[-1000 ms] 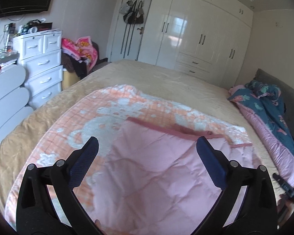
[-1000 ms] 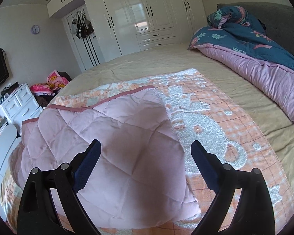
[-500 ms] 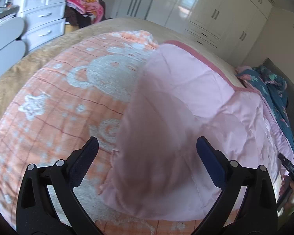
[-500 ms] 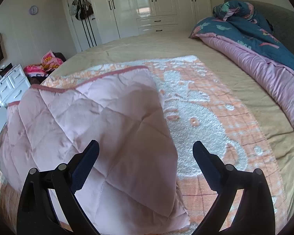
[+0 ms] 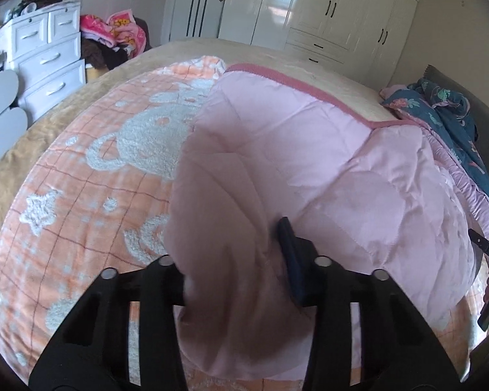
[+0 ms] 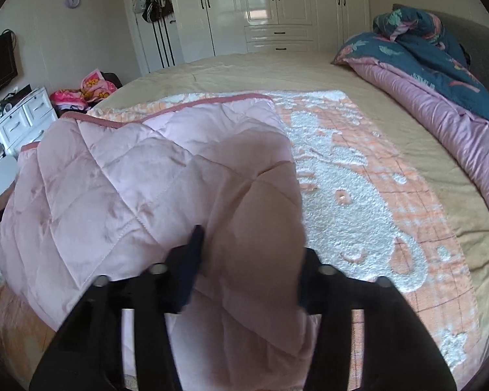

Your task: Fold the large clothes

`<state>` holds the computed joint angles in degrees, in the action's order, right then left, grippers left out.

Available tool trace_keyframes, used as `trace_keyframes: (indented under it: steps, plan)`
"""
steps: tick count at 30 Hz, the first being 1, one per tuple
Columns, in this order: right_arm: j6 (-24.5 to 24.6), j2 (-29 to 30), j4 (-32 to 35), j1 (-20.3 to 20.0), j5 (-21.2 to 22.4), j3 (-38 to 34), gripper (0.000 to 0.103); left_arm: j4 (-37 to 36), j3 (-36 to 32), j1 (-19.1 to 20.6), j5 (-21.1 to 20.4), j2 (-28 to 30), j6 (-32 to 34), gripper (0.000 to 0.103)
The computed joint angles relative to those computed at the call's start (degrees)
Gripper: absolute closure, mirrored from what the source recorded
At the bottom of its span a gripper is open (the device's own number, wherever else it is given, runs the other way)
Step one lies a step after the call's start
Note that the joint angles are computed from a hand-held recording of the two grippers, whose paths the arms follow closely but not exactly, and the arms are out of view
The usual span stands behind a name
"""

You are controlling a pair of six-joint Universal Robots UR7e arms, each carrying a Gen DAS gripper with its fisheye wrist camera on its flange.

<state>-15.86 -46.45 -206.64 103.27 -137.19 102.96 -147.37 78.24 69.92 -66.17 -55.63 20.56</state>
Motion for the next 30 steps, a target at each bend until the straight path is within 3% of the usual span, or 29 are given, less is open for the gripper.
trace_keyframes:
  steps: [2, 5, 11, 15, 30]
  plan:
    - [-0.8, 0.1, -1.8, 0.6, -0.2, 0.1, 0.082, -1.7, 0.1, -0.3, -0.3, -0.3, 0.8, 0.086]
    - [-4.0, 0.7, -7.2, 1.9, -0.4, -0.2, 0.085, -2.6, -1.1, -0.3, -3.6, -0.5, -0.2, 0.087]
    - [-4.8, 0.9, -12.5, 2.8, 1.3, -2.5, 0.086, -6.3, -2.9, -2.0, -2.9, 1.4, 1.6, 0.089]
    - [-2.5, 0.9, -12.2, 1.7, 2.1, -3.5, 0.086, -5.8, -5.7, -2.1, -2.4, 3.6, 1.0, 0.089]
    - [1.1, 3.5, -7.4, -0.7, -1.6, -7.5, 0.087, -2.9, -12.2, -1.3, 2.5, 9.9, -0.4, 0.089]
